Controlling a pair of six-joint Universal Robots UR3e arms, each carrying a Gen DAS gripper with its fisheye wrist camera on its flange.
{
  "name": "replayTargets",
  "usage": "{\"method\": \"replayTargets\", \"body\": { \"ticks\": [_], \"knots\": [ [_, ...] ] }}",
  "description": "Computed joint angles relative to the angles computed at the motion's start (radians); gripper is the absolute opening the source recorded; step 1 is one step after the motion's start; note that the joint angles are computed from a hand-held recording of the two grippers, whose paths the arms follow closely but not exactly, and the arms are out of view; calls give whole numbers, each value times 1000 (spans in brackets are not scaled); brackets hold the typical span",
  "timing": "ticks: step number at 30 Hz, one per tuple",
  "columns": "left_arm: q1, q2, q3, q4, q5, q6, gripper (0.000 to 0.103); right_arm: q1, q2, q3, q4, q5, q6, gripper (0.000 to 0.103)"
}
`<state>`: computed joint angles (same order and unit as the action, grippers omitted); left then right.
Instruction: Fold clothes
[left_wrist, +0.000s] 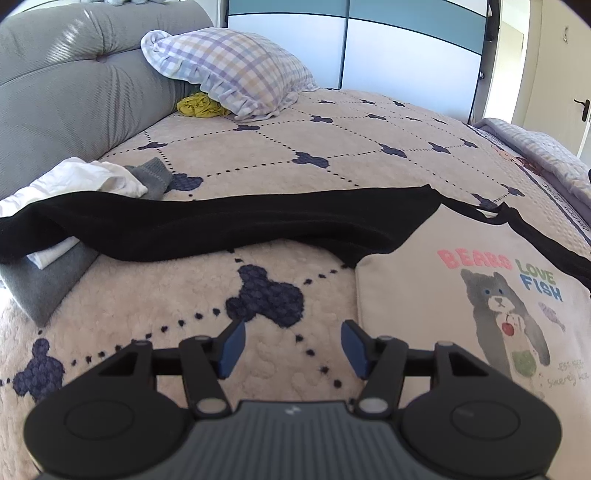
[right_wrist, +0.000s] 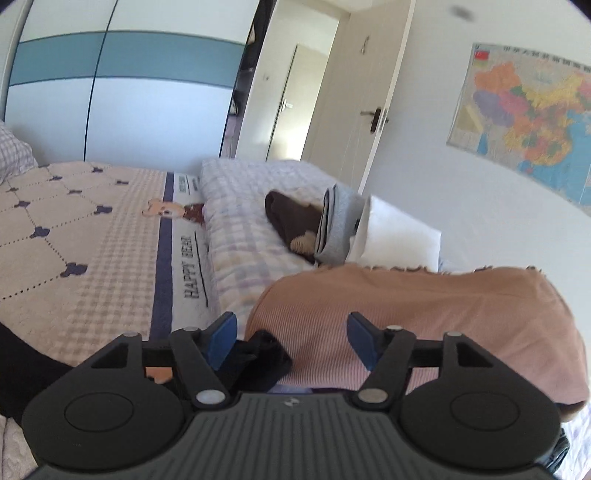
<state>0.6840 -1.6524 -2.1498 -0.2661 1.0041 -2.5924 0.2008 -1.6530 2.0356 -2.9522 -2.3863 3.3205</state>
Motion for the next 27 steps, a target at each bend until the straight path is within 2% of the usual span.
{"method": "replayTargets", "body": {
  "ticks": [3, 5, 7, 10, 13, 15, 16, 18, 19, 23, 25, 27],
  "knots": [
    [23, 55, -46, 11, 19, -25, 57, 87, -10, 12, 32, -18, 50, 77],
    [79, 127, -72, -89, -16, 17, 53, 138, -49, 53, 65, 45, 75, 76],
    [160, 230, -94, -279, -83, 128, 53, 201, -78, 97, 98, 87, 106, 76],
    [292, 410, -125, -589, -147, 367, 52, 283, -125, 157, 195, 147, 223, 76],
    [422, 535, -80, -994, -183, 605, 51, 302, -202, 244, 244, 351, 323, 76],
    [481, 562, -42, -1202, -194, 712, 51, 257, -261, 341, 193, 565, 387, 76],
    [509, 580, -42, -1268, -197, 748, 51, 242, -268, 397, 139, 675, 431, 76],
    [552, 620, -52, -1353, -184, 784, 51, 241, -243, 476, 30, 793, 516, 72],
    [580, 633, -45, -1424, -181, 825, 51, 260, -222, 504, -34, 814, 560, 65],
    [668, 674, -23, -1637, -155, 955, 49, 342, -128, 578, -287, 839, 714, 57],
    [681, 682, -33, -1664, -145, 960, 49, 338, -111, 613, -384, 878, 748, 57],
    [672, 689, -63, -1632, -134, 909, 49, 341, -80, 613, -415, 904, 777, 56]
  ]
}}
